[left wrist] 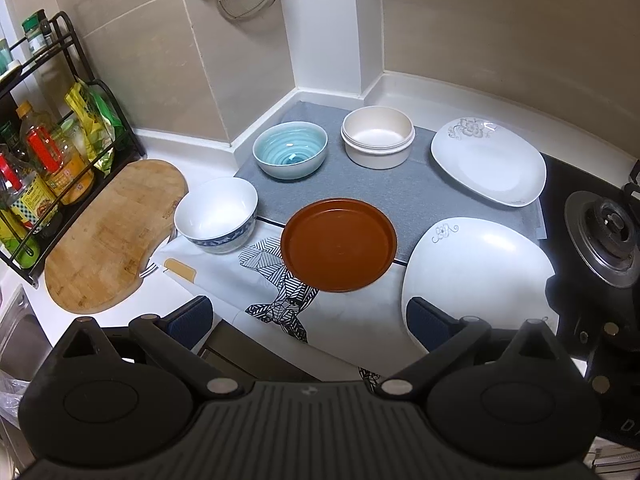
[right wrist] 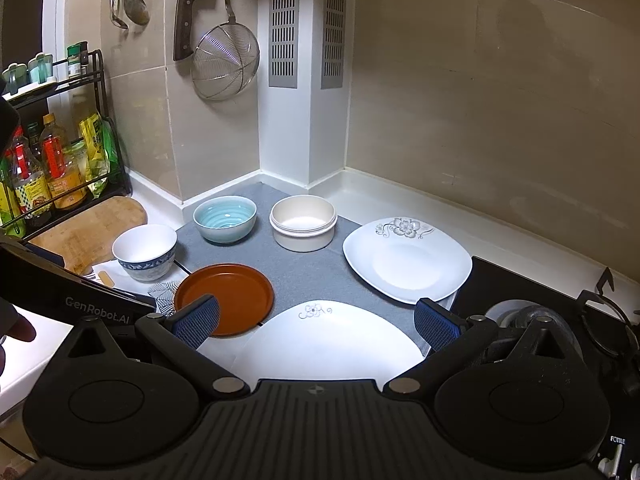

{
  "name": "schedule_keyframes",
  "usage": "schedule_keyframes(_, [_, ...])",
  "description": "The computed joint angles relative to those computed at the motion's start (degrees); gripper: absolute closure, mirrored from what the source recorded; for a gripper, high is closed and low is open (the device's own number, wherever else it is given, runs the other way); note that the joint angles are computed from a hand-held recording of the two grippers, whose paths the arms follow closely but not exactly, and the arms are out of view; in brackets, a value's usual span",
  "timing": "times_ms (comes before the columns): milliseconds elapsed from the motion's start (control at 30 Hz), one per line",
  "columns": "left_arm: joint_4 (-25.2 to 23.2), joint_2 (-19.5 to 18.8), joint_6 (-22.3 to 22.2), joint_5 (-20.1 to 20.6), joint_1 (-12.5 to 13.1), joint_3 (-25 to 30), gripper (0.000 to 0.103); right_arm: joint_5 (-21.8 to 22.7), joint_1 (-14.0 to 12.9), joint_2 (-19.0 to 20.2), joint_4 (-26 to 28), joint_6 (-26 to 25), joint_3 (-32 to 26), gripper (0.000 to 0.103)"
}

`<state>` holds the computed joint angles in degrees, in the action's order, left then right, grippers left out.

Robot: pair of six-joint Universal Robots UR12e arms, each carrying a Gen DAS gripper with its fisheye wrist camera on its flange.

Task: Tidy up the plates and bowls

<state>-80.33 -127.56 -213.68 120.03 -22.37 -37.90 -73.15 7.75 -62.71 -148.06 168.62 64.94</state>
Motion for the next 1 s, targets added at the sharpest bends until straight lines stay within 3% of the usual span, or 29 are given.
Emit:
schedule_keyframes(467, [-1.2, 0.6, -1.1, -3.6, 0.2, 0.1, 0.0, -0.8, -0.1, -0.2, -0.2, -2.8, 0.2, 0.0])
schedule_keyframes(533, [-3.5, -0.1, -0.9, -2.6, 0.0, 1.4, 0.0, -0.6, -0.1, -0.3, -0.4, -2.5, 0.3, 0.0])
schedule_keyframes(867, [0.0, 0.6, -0.4, 0.6, -0.7, -1.2, 0.0, 1.7, -0.5, -0.5, -1.3, 0.2, 1.2, 0.0])
schedule_keyframes(1000, [-1.4, 0.4, -0.3, 0.6, -0.7, -0.5, 0.0, 3.1, -0.7, -0.5, 0.3, 1.8, 1.0, 0.0])
